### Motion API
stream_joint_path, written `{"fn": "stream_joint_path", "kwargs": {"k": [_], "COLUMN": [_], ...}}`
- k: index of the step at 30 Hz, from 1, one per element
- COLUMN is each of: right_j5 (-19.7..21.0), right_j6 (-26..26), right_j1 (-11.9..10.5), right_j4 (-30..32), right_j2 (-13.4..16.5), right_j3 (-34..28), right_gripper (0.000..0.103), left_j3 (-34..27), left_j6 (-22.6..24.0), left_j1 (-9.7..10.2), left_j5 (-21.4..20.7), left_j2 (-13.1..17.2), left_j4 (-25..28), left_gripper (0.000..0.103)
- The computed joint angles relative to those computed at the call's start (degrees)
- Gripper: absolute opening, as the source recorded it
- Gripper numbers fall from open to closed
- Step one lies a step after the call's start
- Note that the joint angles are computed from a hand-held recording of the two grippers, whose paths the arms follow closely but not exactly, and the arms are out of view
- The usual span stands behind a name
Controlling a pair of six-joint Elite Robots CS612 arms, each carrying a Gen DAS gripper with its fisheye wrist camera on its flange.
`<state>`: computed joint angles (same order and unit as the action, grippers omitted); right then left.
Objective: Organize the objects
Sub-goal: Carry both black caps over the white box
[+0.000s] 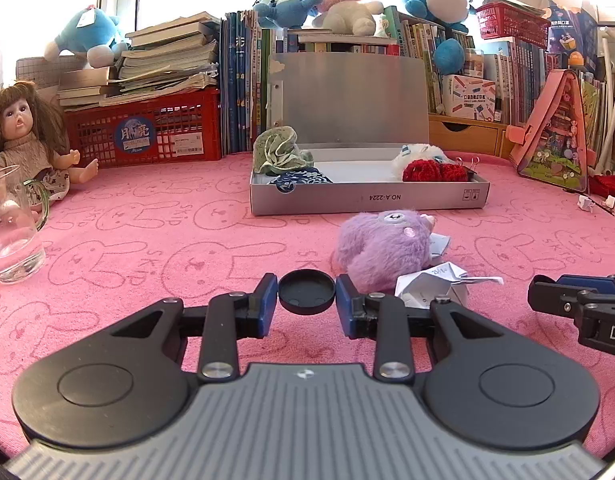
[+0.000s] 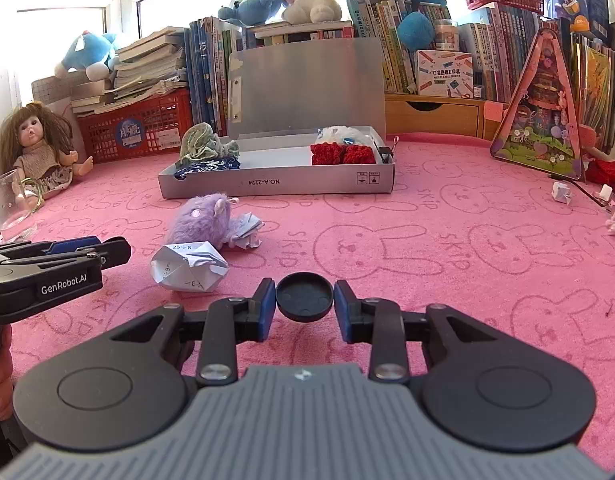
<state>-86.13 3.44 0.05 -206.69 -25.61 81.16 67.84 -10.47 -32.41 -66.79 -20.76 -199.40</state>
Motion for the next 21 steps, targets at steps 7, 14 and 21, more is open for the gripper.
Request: {"fn": "stream_joint_path", "kwargs": {"k": [7, 14, 21], "right_j5": [-0.16, -0.95, -1.55], "right_j6": [0.72, 1.85, 1.86], "right_j1": [-0.26, -0.35, -0.48], "right_j4": [-0.62, 1.75, 4.67], "right_j2": [-0.08, -0.02, 0.56], "right_j3": [-0.27, -2.42, -5.48], "right_gripper": [0.036, 0.036, 0.037], "left_j3": [0.52, -1.34, -4.63], "left_j6": [-0.17, -0.95, -1.16], "left_j1": [-0.07, 0.26, 0.72], "left_j5": [-0.65, -0.85, -1.14], "left_j2": [-0.89, -1.17, -0.56], "left_j4": [-0.21, 3.26, 6.83], "left_gripper": [0.037, 0.037, 0.037]}}
